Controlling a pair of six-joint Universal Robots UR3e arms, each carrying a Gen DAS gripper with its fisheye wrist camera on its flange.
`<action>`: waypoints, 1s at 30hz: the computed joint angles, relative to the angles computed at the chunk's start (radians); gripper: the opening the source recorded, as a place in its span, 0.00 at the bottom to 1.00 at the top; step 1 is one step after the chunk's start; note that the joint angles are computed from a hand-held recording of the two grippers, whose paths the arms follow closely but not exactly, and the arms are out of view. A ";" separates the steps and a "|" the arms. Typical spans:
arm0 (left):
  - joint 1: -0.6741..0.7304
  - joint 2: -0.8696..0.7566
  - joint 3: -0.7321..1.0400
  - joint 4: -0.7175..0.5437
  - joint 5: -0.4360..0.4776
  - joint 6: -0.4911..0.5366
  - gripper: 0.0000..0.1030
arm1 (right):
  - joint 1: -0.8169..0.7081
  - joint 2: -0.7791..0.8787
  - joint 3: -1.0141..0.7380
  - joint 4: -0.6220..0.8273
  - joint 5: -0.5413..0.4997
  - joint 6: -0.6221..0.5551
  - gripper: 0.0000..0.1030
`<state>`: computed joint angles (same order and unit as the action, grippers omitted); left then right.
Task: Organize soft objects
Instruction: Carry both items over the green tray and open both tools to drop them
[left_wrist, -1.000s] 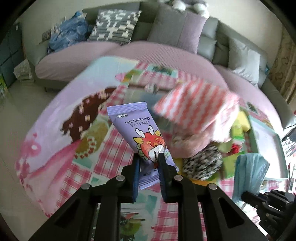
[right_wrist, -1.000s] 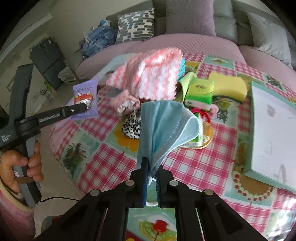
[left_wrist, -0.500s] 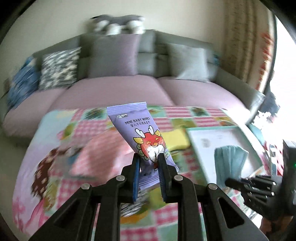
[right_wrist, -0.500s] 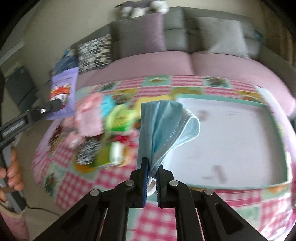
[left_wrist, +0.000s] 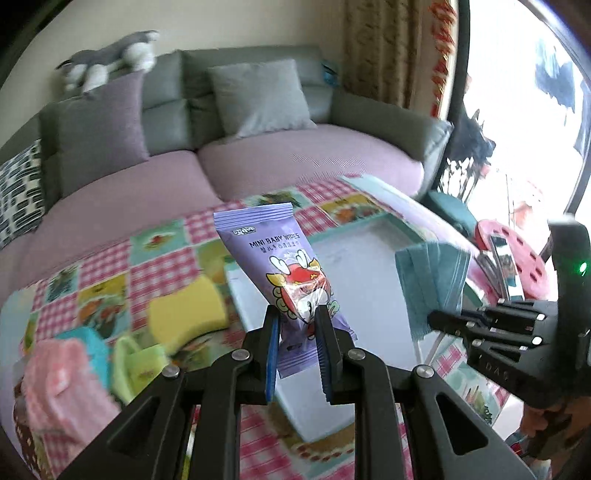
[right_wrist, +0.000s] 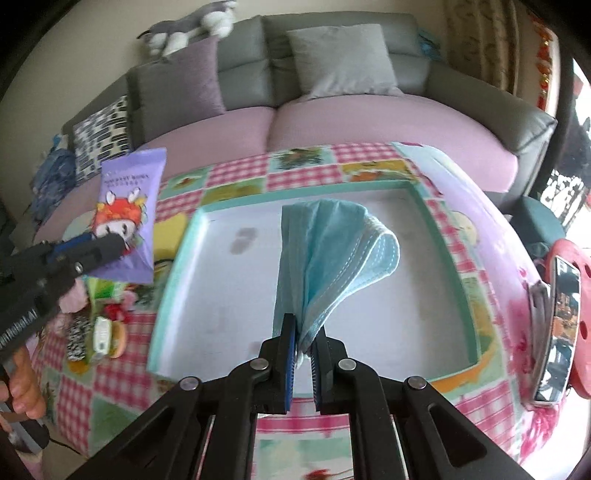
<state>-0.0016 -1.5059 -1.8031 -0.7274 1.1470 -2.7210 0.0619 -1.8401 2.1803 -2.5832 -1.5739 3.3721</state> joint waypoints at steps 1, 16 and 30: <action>-0.024 -0.028 0.013 0.010 0.013 -0.005 0.19 | -0.026 -0.005 0.012 -0.002 0.008 -0.012 0.08; -0.173 -0.305 0.155 0.050 0.142 -0.079 0.22 | -0.215 0.035 0.088 -0.047 0.052 -0.102 0.11; -0.085 -0.158 0.072 -0.009 0.169 -0.113 0.63 | -0.157 0.008 0.044 0.049 -0.017 -0.070 0.58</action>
<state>-0.0864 -1.6638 -1.7315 -0.7360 1.3164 -2.8339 -0.0955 -1.8318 2.2243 -2.5343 -1.5909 3.3021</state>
